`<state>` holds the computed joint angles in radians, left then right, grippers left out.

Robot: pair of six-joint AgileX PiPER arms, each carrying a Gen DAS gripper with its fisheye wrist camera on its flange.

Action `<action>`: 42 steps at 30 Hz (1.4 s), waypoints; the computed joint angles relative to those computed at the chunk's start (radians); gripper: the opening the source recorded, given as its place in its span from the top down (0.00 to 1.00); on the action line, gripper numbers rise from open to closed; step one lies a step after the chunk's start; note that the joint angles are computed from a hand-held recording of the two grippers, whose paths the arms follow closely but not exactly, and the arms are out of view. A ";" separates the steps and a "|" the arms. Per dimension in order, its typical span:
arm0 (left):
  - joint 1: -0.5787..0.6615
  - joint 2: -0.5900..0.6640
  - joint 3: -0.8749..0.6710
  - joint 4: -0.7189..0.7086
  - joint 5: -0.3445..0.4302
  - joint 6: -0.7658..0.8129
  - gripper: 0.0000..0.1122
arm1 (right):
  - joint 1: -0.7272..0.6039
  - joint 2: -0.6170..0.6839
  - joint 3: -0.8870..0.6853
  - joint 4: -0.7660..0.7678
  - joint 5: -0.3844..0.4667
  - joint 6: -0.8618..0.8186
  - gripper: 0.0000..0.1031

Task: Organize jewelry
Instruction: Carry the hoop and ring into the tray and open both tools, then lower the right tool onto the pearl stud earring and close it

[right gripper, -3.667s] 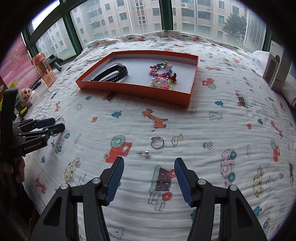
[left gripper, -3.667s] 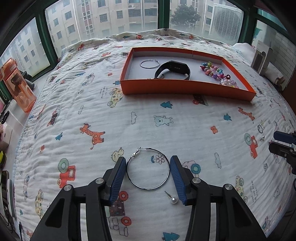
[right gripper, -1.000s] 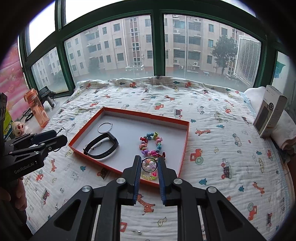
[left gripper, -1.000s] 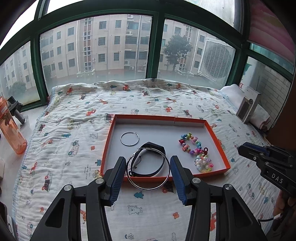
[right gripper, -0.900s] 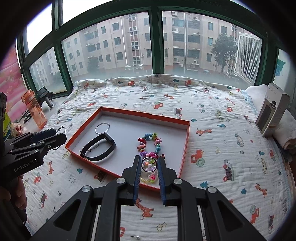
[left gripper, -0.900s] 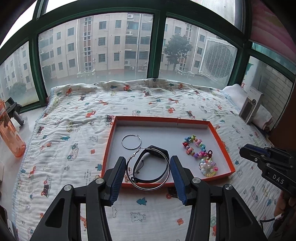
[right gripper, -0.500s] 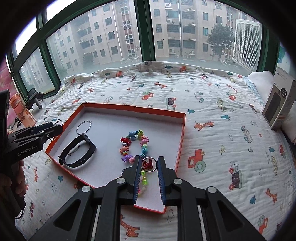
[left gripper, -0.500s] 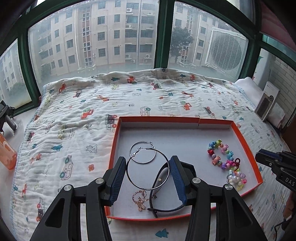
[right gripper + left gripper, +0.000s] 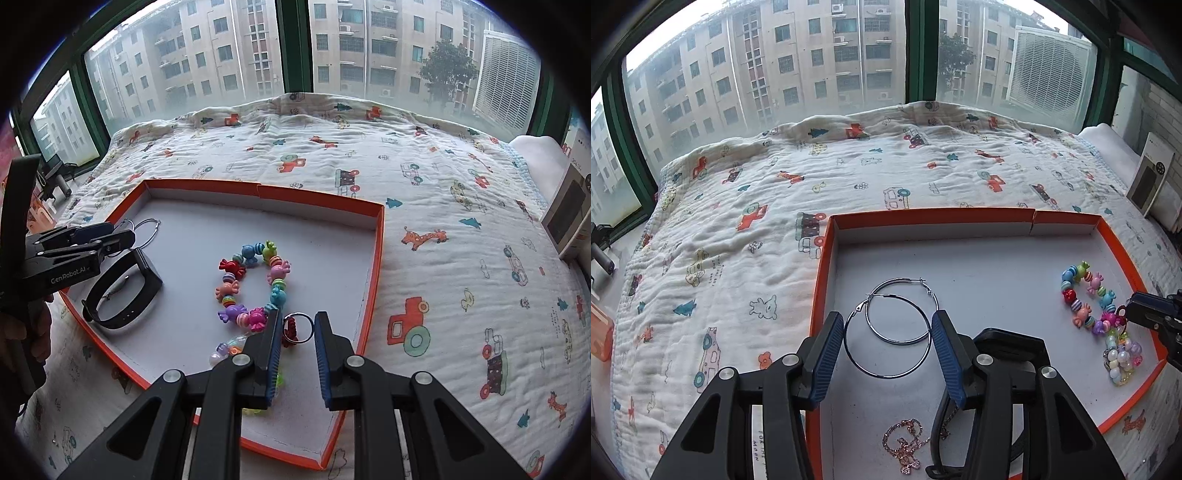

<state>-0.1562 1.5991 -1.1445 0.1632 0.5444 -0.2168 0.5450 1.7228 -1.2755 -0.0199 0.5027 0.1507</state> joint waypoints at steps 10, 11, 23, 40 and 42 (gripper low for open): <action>-0.019 -0.002 0.012 0.033 -0.004 -0.020 0.52 | -0.004 0.010 -0.008 0.033 0.004 -0.024 0.80; -0.019 -0.003 0.014 0.035 -0.004 -0.022 0.52 | -0.005 0.008 -0.005 0.038 0.001 -0.027 0.80; -0.026 -0.059 0.029 0.040 0.007 -0.026 0.51 | -0.021 -0.044 0.025 0.073 -0.009 -0.067 0.79; -0.165 -0.550 0.241 0.108 0.251 -0.191 0.47 | 0.051 -0.317 0.284 0.090 0.062 -0.055 0.73; -0.192 -0.620 0.277 0.113 0.292 -0.220 0.47 | 0.080 -0.346 0.326 0.076 0.068 -0.041 0.73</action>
<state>-0.3478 0.9791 -0.8672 0.2762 0.8368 -0.4370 0.6245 1.3766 -0.9490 0.0558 0.5710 0.1092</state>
